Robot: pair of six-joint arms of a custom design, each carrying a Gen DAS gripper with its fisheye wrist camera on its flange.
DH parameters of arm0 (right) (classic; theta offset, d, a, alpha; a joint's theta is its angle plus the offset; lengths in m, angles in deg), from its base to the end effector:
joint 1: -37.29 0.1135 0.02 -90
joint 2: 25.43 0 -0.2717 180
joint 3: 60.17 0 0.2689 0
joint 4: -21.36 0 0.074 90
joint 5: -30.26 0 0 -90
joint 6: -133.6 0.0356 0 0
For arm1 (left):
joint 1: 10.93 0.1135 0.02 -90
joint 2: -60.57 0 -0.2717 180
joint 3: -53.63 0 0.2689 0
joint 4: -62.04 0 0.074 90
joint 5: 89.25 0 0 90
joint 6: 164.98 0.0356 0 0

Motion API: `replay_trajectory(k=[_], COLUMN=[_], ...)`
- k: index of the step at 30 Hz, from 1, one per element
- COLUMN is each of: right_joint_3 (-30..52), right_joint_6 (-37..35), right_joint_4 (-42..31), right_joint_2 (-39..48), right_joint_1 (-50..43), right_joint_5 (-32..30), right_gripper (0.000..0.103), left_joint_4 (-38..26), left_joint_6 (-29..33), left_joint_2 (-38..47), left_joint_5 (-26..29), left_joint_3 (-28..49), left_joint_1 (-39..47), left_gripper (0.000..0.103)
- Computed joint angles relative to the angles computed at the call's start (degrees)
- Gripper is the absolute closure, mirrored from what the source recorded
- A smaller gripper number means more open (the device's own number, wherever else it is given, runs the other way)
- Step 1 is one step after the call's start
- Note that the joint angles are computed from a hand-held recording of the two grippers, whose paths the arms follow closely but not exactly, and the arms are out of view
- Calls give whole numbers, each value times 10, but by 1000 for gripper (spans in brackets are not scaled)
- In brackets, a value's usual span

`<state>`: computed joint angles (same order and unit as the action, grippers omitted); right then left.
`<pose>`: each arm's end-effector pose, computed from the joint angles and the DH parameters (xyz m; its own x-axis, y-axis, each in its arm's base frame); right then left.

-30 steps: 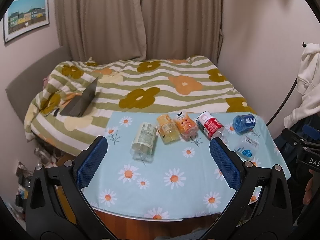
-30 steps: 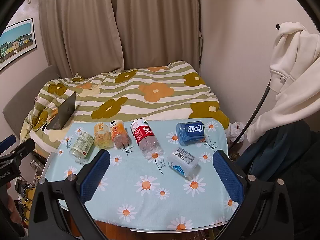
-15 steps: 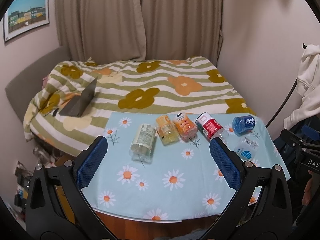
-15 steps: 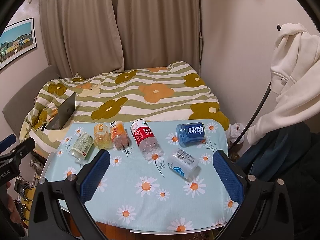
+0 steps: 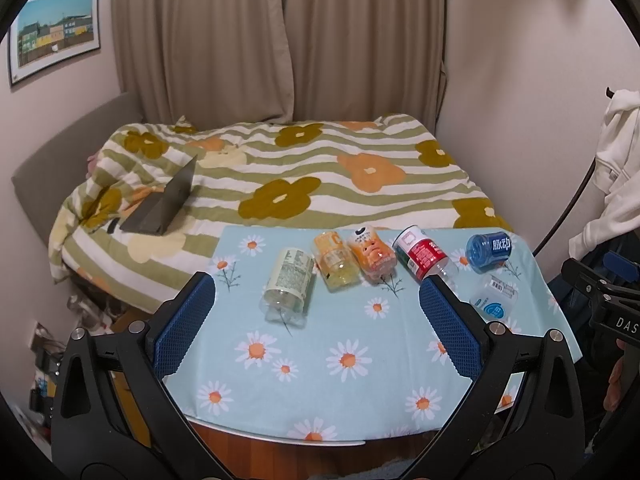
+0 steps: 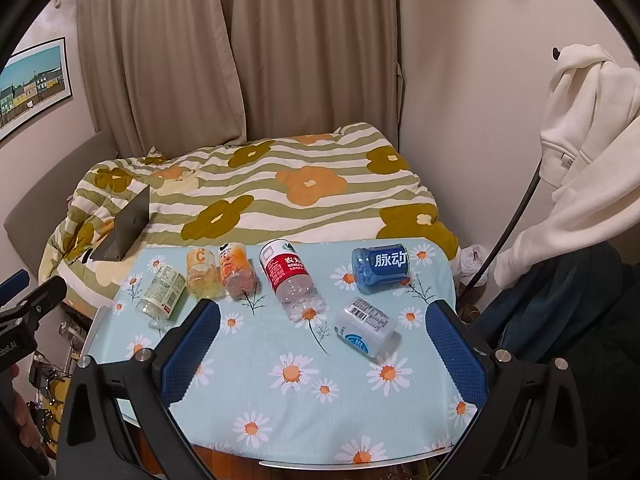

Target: Flip cup upright

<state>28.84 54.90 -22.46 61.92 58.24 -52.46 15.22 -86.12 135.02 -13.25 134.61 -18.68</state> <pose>0.3353 0.1235 0.3193 -0.6670 -0.0472 -0.7436 -0.1389 0.9884 0.0618 0.2956 -0.0315 0.3356 -0.6186 -0.1050 -0.7786 -0.1748 0.9846 0.0061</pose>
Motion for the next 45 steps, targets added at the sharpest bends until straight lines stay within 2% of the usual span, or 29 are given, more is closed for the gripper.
replay_trajectory(k=[37, 42, 45], right_joint_3=[0, 11, 31], right_joint_6=[1, 2, 2], right_joint_4=[2, -10, -25], right_joint_2=[3, 10, 26], right_joint_1=[0, 1, 8], right_joint_5=[0, -3, -1], right_gripper=[0, 0, 0], left_joint_4=[-1, -29, -48], left_joint_6=[-1, 5, 17], left_joint_2=[1, 25, 51], left_joint_5=[2, 18, 48], left_joint_3=[1, 33, 58], left_joint_1=[2, 20, 50], left_gripper=[0, 0, 0])
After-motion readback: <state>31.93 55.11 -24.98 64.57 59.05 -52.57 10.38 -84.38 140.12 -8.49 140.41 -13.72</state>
